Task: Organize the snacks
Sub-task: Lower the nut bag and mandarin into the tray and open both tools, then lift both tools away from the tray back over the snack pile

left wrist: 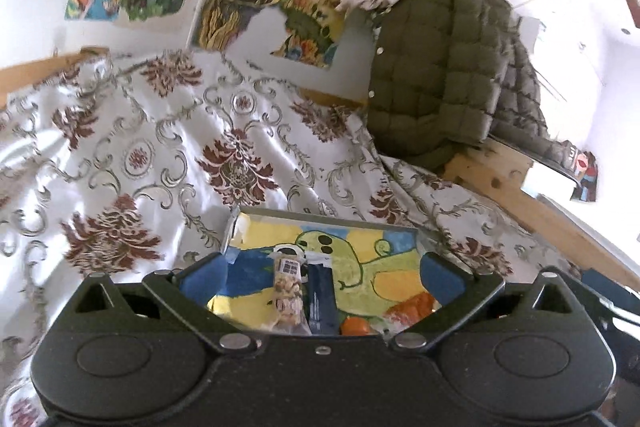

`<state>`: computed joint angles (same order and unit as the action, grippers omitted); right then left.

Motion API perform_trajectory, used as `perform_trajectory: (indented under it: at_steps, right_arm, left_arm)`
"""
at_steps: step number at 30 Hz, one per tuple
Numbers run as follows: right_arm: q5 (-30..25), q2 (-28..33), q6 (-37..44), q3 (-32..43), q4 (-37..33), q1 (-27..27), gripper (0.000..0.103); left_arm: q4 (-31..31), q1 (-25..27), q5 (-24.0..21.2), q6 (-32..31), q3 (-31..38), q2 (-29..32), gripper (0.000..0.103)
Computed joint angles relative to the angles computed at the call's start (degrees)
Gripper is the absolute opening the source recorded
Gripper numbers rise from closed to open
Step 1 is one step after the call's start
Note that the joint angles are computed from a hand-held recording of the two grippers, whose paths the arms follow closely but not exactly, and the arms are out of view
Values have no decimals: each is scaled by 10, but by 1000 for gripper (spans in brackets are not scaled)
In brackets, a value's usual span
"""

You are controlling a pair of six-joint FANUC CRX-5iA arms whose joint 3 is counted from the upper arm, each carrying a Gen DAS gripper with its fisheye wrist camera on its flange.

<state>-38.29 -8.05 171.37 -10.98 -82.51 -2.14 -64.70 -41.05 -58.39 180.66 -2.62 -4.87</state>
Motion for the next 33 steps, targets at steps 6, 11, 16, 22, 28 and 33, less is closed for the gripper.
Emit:
perform_trajectory:
  at_steps: [6,11,16,22,28,33]
  right_arm:
    - [-46,-64,5,-52,-5,-52,103]
    - [-64,-108,8,-90,3,-82,103]
    - [-79,-142,-14,-115,30,-102,103]
    - [-91,-174,-21,-142,60,-116,103]
    - [-96,-191,-63,-168,106,-107,103]
    - [-79,-186,-92,-173,127,-91,103]
  left_arm:
    - [-31,-96,-97,41,-8,-5,102]
    - [-18,-147,-165,58,-6,3,102]
    - [-35,-194,-214,102,-10,11,102]
    - [-9,-211,-242,96,-6,34,102]
    - [37,-198,-236,66,-15,38,102]
    - [60,-189,-238,80,-24,33,102]
